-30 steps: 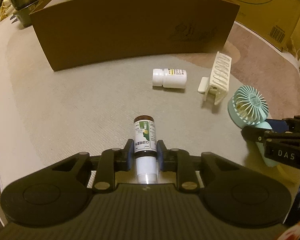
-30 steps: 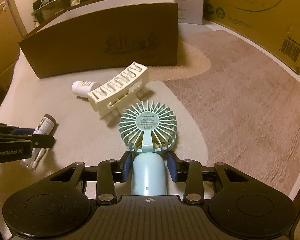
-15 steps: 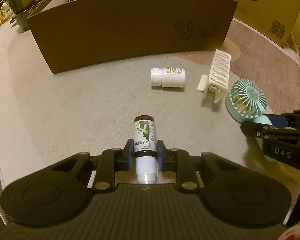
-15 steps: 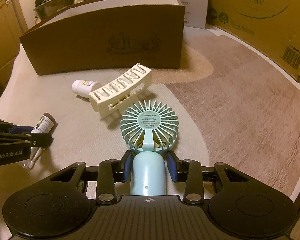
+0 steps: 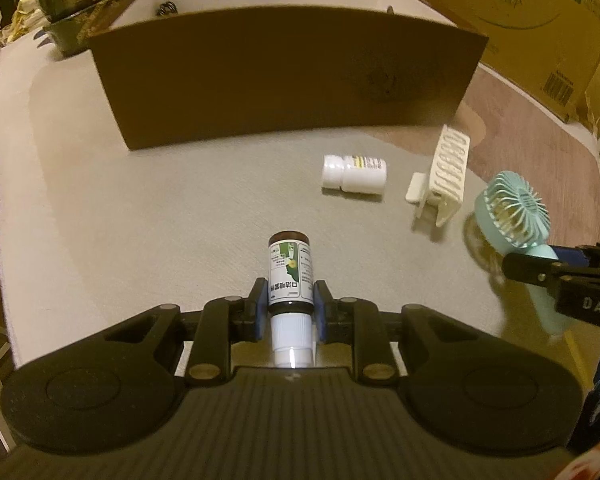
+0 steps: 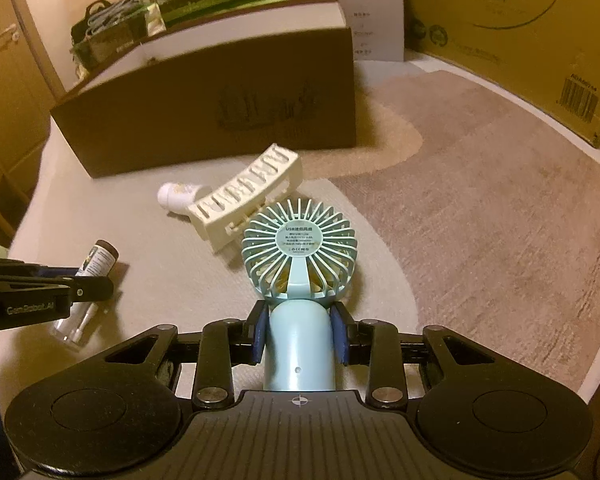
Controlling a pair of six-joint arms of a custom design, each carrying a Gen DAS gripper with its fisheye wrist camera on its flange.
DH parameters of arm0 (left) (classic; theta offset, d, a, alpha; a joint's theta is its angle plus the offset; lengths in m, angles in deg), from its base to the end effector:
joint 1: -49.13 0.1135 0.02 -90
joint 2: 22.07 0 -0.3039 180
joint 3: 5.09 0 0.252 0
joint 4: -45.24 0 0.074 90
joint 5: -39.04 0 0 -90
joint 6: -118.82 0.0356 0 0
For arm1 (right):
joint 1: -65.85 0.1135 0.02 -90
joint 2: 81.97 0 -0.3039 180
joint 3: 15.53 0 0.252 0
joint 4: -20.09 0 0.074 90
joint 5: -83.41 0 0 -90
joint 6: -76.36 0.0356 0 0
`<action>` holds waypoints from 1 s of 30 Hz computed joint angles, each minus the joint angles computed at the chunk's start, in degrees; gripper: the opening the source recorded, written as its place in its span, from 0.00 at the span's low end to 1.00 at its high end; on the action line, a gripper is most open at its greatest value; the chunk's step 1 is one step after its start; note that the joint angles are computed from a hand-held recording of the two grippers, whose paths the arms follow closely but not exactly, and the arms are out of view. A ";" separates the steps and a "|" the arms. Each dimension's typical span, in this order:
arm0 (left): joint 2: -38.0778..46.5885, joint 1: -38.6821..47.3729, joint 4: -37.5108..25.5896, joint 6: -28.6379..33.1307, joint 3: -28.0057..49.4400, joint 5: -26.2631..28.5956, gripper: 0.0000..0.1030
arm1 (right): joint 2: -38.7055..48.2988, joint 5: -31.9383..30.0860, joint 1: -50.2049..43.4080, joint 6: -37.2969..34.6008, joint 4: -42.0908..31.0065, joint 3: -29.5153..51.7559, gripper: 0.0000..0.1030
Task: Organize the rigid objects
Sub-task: 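Carry the brown bottle with the left tool while the right carries the fan to the box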
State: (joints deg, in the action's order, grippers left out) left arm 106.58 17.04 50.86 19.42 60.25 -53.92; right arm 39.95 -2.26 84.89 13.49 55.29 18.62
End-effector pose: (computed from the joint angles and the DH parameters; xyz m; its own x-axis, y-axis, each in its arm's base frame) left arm 0.3242 -0.2011 0.0331 -0.7893 0.3024 -0.5345 0.3834 0.9225 -0.0442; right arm 0.2439 0.0813 0.0327 -0.7966 0.2061 -0.5683 0.0914 0.9703 0.2238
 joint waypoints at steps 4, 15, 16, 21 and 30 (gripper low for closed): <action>-2.34 0.84 0.24 -0.05 -1.20 0.06 0.20 | -3.59 -0.17 -0.72 -0.63 -0.45 -1.15 0.32; -7.89 3.85 -2.09 0.84 -0.24 0.67 0.20 | -13.59 -2.24 -4.19 -4.22 -6.66 0.46 0.32; -8.30 4.23 -2.38 0.96 0.07 0.85 0.20 | -14.14 -2.55 -4.60 -4.78 -7.14 0.80 0.32; -9.92 5.63 -3.59 1.92 2.07 1.23 0.20 | -16.52 -4.08 -6.38 -7.15 -10.47 3.99 0.32; -9.63 7.01 -6.75 3.55 9.54 2.76 0.20 | -16.87 -7.85 -8.69 -10.18 -15.32 12.01 0.32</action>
State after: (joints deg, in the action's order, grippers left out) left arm 96.95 24.04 44.11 22.97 69.79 -51.16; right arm 23.08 -10.11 76.20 3.32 39.96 30.63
